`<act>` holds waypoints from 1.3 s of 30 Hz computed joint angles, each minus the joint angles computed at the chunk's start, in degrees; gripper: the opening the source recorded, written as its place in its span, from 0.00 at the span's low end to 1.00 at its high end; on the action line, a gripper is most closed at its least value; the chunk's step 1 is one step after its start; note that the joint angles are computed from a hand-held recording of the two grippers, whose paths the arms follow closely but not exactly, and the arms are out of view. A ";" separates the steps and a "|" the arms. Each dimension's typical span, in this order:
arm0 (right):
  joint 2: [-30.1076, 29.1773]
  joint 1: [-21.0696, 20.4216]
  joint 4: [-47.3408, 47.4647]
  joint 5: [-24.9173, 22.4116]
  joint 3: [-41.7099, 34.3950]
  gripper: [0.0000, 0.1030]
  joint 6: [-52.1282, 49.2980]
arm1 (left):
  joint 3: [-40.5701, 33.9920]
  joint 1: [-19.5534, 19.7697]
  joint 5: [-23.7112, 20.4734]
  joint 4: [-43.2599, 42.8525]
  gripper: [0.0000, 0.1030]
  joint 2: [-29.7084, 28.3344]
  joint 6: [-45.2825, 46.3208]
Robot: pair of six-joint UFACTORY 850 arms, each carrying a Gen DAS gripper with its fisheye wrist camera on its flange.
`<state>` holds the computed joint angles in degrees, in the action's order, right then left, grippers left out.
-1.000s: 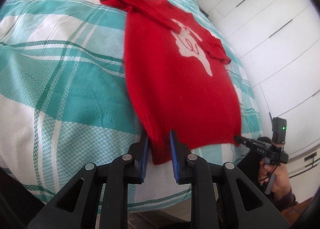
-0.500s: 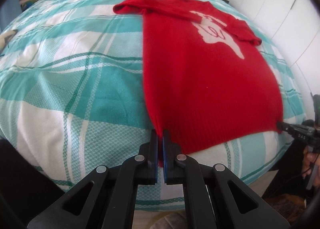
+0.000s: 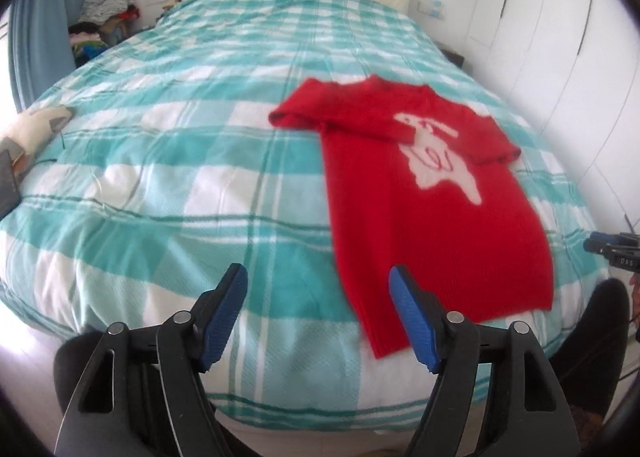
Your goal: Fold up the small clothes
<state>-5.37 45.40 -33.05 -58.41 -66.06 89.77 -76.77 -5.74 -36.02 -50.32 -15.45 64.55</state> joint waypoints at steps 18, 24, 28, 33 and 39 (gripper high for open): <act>-22.91 -19.68 -11.39 20.60 -17.42 0.09 -20.13 | -3.91 -2.37 9.33 -23.06 0.88 -9.98 8.50; 0.74 -22.98 -26.91 19.04 4.43 0.08 15.85 | -5.81 -1.52 6.92 -18.14 0.88 -11.87 -0.73; 16.56 -22.64 -31.60 7.62 19.57 0.08 37.08 | -6.12 -1.46 7.61 -17.61 0.88 -12.35 -2.78; 26.30 -22.92 -27.80 5.99 29.42 0.08 48.39 | -6.39 -1.47 7.88 -15.91 0.88 -12.91 -5.29; 31.06 -22.77 -32.65 13.80 37.51 0.09 65.33 | -6.21 -1.48 8.81 -13.83 0.88 -13.01 -7.17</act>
<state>25.69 22.63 -65.70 -44.61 -28.55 155.10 -82.98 -7.21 -27.21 -64.15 -28.46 57.38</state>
